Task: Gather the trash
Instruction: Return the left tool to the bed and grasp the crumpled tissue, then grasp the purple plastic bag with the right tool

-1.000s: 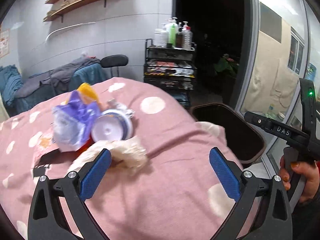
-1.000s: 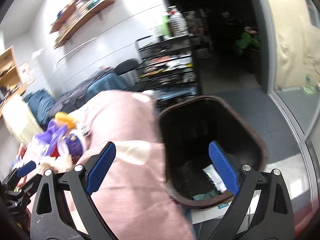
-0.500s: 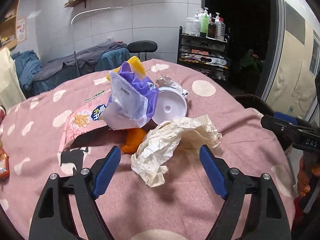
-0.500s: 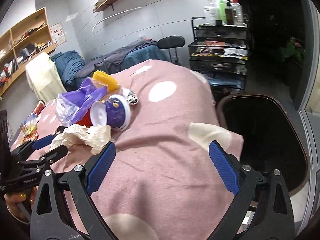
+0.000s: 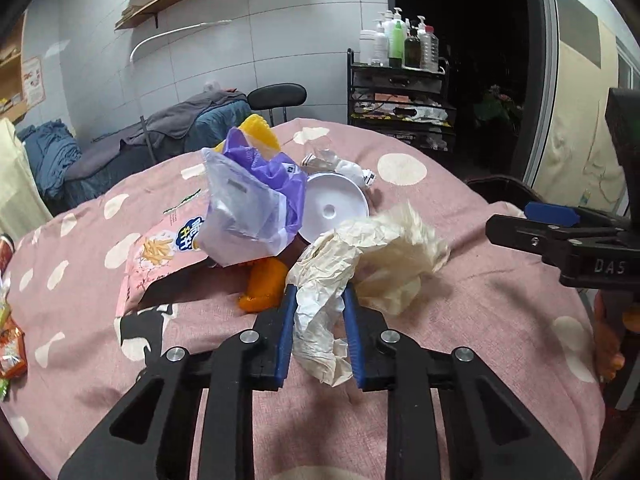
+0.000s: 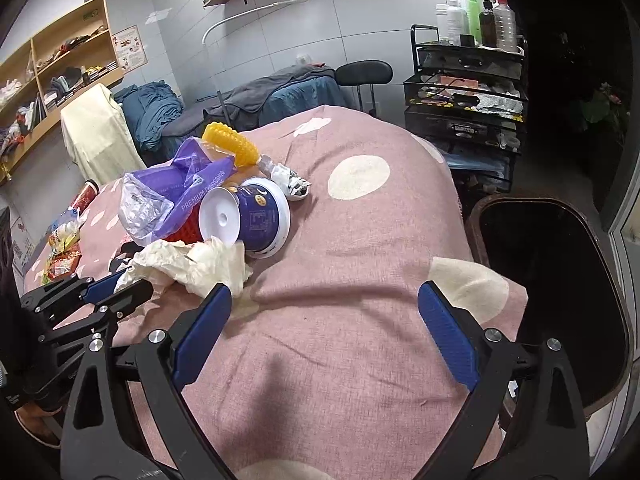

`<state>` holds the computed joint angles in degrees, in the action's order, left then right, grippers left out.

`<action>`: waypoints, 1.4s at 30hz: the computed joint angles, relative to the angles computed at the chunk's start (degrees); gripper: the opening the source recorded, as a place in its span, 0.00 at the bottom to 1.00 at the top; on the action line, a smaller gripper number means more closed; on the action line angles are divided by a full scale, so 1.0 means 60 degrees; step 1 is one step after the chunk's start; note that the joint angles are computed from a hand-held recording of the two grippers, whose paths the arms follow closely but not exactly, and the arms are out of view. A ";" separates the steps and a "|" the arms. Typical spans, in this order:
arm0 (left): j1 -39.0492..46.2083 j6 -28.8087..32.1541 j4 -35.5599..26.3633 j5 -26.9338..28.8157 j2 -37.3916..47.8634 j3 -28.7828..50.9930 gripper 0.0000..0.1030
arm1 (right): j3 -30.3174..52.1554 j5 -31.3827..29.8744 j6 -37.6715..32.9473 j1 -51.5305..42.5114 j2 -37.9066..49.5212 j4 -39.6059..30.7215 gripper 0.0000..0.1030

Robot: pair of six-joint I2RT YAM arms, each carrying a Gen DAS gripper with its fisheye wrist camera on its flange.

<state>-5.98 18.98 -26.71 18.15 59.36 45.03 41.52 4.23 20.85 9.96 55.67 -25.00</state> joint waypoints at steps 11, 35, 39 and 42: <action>0.3127 -0.0196 -0.1557 0.3179 -0.0955 0.0390 0.20 | 0.0970 0.0207 0.0011 0.0823 0.0839 0.0513 0.90; 0.7065 -0.0583 -0.1607 0.4393 0.0526 0.1296 0.20 | 0.6477 0.0625 -0.0437 0.3453 0.6652 0.0031 0.91; 0.7135 -0.0557 -0.1671 0.4396 0.0503 0.1320 0.20 | 0.7625 0.1058 -0.0378 0.3512 0.7796 -0.0468 0.90; 0.7151 -0.0475 -0.1742 0.4434 0.0472 0.1241 0.20 | 0.7534 0.1193 -0.0484 0.3530 0.7864 -0.0398 0.54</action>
<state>36.92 16.13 -37.16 44.75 62.19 52.47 86.72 11.39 17.95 31.15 102.85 -27.39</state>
